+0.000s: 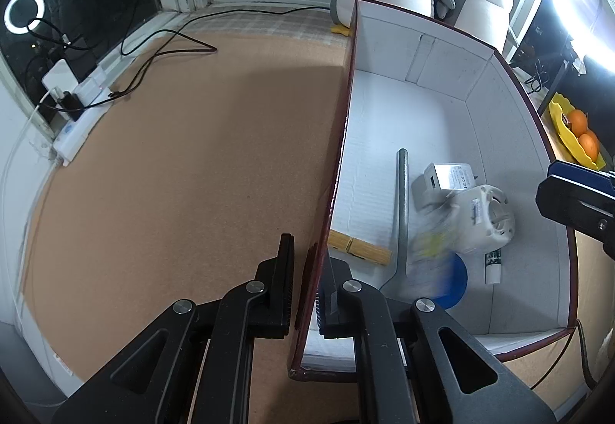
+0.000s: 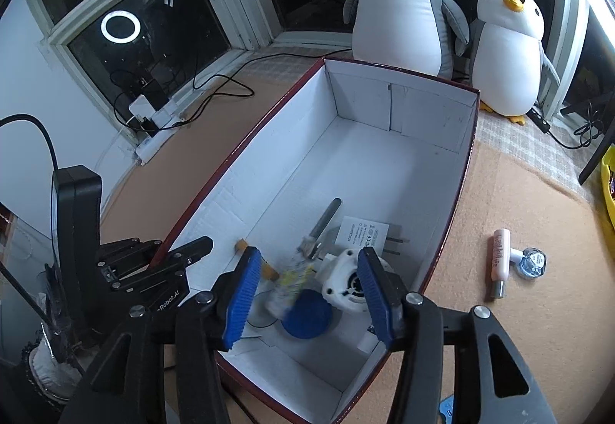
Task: Organize rigid objects
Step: 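Carry the lighter into the box and open the right tool, then move the right tool to the blue phone stand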
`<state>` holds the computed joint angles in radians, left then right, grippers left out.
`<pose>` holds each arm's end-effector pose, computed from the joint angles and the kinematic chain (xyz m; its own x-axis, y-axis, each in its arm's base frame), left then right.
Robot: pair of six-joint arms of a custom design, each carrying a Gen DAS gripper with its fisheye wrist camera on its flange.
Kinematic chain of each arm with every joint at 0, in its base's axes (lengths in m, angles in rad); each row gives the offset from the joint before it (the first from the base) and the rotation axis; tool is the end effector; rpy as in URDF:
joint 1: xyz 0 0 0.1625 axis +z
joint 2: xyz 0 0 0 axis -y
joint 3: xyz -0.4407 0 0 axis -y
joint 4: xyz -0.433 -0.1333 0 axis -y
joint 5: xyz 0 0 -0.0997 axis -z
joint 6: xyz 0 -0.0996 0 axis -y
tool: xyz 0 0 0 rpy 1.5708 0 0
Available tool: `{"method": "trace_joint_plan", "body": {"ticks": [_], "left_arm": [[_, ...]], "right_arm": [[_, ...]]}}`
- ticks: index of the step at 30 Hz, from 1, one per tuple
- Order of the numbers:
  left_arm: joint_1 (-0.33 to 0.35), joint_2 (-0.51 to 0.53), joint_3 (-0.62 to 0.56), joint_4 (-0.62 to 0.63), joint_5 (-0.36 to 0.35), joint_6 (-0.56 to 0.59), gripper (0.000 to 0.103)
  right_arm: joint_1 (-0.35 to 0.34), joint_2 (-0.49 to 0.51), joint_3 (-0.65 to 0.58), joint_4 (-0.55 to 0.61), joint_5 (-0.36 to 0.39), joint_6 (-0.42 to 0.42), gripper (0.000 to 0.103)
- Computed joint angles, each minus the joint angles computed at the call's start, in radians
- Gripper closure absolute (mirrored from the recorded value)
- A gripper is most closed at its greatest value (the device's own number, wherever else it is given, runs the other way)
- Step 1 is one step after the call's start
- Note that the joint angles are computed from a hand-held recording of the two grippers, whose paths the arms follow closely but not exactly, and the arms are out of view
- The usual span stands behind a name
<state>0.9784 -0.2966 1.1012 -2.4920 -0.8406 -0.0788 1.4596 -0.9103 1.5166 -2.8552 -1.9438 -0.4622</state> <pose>-0.2974 -0.7996 -0.0828 -0.7030 0.2857 -0.6513 0.5008 0.8491 -0.1681 0.0118 -0.7681 0.2541 -0.8442 -0.0493 0.5337 -0.3240 0.8401 -0.4349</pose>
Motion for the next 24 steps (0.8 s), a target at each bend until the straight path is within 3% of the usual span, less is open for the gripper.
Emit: {"method": "trace_joint_plan", "body": {"ticks": [24], "left_arm": [[0.006, 0.013, -0.025, 0.016, -0.018, 0.041, 0.095]], "right_arm": [[0.001, -0.028, 0.034, -0.066, -0.046, 0.033, 0.051]]}}
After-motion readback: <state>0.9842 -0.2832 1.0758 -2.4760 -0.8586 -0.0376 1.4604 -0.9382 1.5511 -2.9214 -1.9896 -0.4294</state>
